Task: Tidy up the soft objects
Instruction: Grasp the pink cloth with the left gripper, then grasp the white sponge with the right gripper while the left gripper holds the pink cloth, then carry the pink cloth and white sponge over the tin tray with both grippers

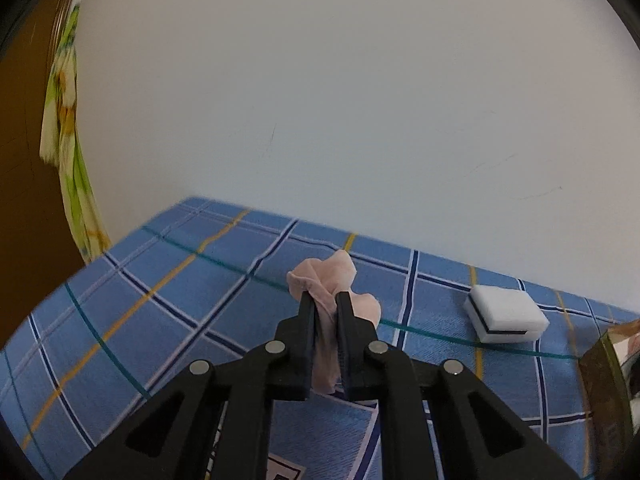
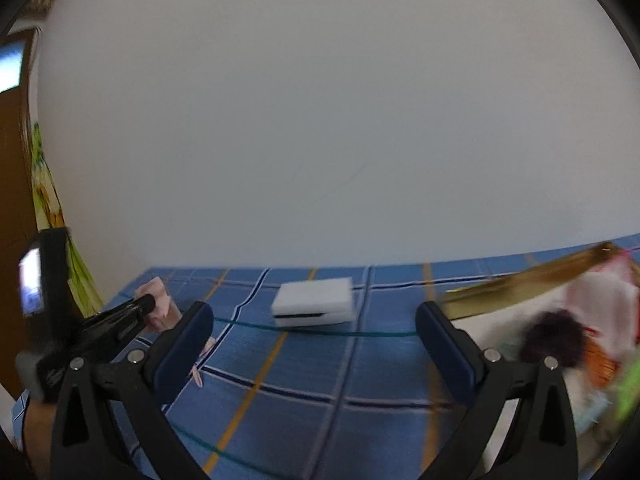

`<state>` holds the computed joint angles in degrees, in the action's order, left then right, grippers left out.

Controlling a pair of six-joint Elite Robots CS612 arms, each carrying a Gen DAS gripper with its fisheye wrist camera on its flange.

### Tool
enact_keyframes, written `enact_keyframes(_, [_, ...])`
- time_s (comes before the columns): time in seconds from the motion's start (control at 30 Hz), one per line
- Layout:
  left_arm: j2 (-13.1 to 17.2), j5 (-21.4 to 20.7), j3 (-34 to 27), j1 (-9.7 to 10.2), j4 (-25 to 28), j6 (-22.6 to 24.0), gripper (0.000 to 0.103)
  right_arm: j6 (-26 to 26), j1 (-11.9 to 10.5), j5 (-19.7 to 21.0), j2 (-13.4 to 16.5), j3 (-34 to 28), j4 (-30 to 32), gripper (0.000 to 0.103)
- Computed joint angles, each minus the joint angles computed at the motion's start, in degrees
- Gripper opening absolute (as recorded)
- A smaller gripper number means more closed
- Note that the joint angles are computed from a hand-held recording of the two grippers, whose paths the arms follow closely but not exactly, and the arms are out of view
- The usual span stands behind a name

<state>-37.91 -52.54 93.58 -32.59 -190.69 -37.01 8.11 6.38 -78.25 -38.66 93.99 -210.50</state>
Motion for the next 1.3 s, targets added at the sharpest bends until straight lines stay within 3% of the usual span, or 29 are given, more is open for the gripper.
enact_keyframes(0.07, [-0.1, -1.3, 0.1, 0.3, -0.2, -0.6, 0.011, -0.1, 0.6, 0.1, 0.9, -3.7, 6.6, 0.103])
enact_keyframes(0.23, [0.2, 0.2, -0.6, 0.14, 1.5, -0.3, 0.011, -0.1, 1.2, 2.0, 3.4, -11.7, 21.8, 0.103])
enact_keyframes(0.4, [0.1, -1.5, -0.5, 0.75, 2.9, -2.5, 0.011, -0.1, 2.0, -2.4, 5.5, -17.5, 31.4, 0.103])
enact_keyframes(0.47, [0.3, -2.5, -0.6, 1.05, 2.9, -3.1, 0.011, 0.1, 2.0, -1.8, 6.4, -19.8, 35.9, 0.103])
enact_keyframes(0.53, [0.3, -3.0, -0.7, 1.18, 3.2, -3.5, 0.011, 0.4, 1.9, -1.9, 7.1, -21.4, 39.6, 0.103])
enact_keyframes(0.63, [0.4, -2.9, -0.8, 1.16, 3.9, -3.7, 0.011, -1.0, 2.3, -4.1, 7.7, -22.1, 40.1, 0.101])
enact_keyframes(0.7, [0.5, -2.9, -0.8, 1.14, 4.1, -3.6, 0.011, -2.3, 2.6, -5.5, 7.6, -22.0, 40.0, 0.086])
enact_keyframes(0.8, [0.5, -2.7, -0.9, 1.01, 4.4, -3.2, 0.011, -3.6, 2.3, -4.4, 6.8, -20.2, 38.4, 0.084])
enact_keyframes(0.87, [0.6, -2.4, -1.0, 0.91, 4.4, -2.8, 0.011, -3.2, 1.5, -1.1, 5.8, -17.5, 34.1, 0.084])
enact_keyframes(1.0, [0.7, -1.6, -0.7, 0.46, 1.6, -1.8, 0.011, -4.1, 0.0, 3.3, 3.4, -9.2, 16.9, 0.085])
enact_keyframes(1.13, [1.0, -0.1, -0.3, -0.54, -3.1, 2.3, 0.011, -3.2, -0.9, 2.4, 1.3, -1.4, 0.4, 0.085])
enact_keyframes(1.3, [1.3, 0.3, 0.9, -1.55, -11.3, 6.8, 0.011, -5.6, -0.9, -2.5, 0.1, 4.6, -11.7, 0.085])
